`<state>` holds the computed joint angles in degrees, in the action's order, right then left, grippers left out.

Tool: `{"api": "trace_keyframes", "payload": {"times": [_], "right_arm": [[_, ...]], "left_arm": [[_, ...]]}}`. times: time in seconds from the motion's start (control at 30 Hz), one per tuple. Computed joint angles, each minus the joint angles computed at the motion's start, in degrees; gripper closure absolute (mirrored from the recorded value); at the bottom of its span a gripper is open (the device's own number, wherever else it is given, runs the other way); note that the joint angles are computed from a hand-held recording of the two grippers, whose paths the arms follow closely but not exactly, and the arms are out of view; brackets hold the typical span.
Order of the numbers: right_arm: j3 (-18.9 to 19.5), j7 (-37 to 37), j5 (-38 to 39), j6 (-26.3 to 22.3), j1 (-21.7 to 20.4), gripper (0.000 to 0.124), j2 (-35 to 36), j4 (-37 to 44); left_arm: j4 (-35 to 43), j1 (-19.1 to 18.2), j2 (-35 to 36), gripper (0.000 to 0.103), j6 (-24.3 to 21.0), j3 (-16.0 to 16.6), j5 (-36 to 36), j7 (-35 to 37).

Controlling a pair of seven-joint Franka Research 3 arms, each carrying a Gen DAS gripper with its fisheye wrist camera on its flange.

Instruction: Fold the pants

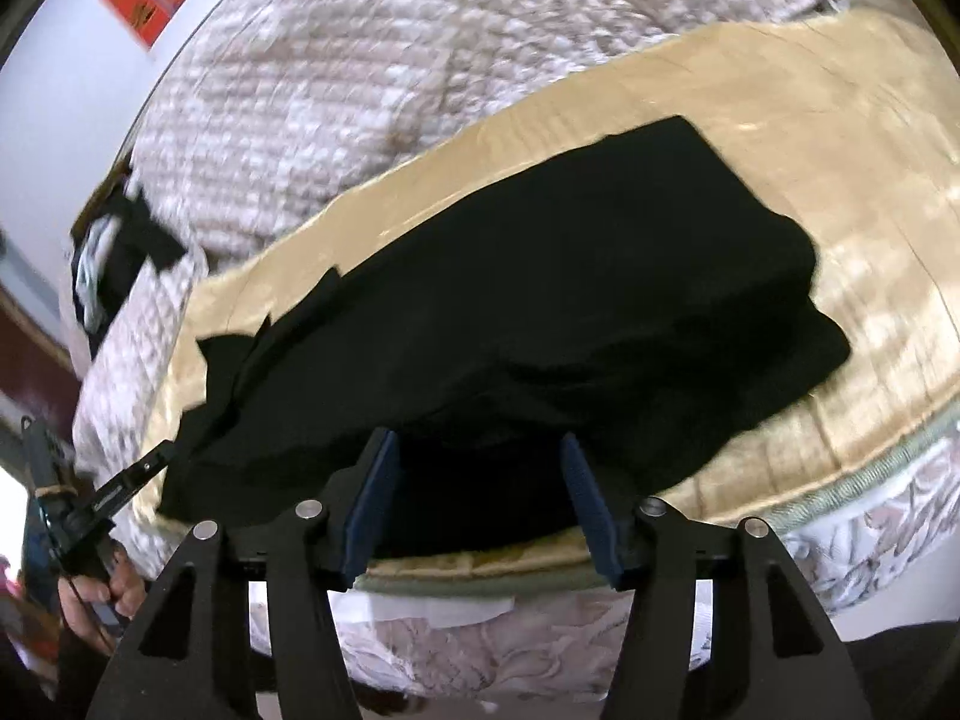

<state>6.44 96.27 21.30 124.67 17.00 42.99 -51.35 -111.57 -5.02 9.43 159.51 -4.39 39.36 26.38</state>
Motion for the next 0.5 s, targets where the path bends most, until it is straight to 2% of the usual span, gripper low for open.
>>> {"api": "trace_keyframes", "payload": {"times": [0.1, 0.27, 0.5], "right_arm": [[-0.62, 3.79, 0.87, 2.33, -0.53, 0.067, -0.71, -2.13], [-1.07, 9.19, 1.74, 5.10, -1.45, 0.067, -0.30, -2.77], [-0.84, 13.87, 2.89, 9.35, -2.69, 0.067, -0.29, -4.28]], "left_arm": [[6.27, 0.02, 5.13, 0.062, -1.86, -0.90, -2.12, 6.35], [18.07, -1.53, 14.42, 0.062, -8.37, -0.05, -5.40, 13.29], [23.81, -2.11, 19.61, 0.062, -10.18, 1.80, -9.37, 14.80]]}}
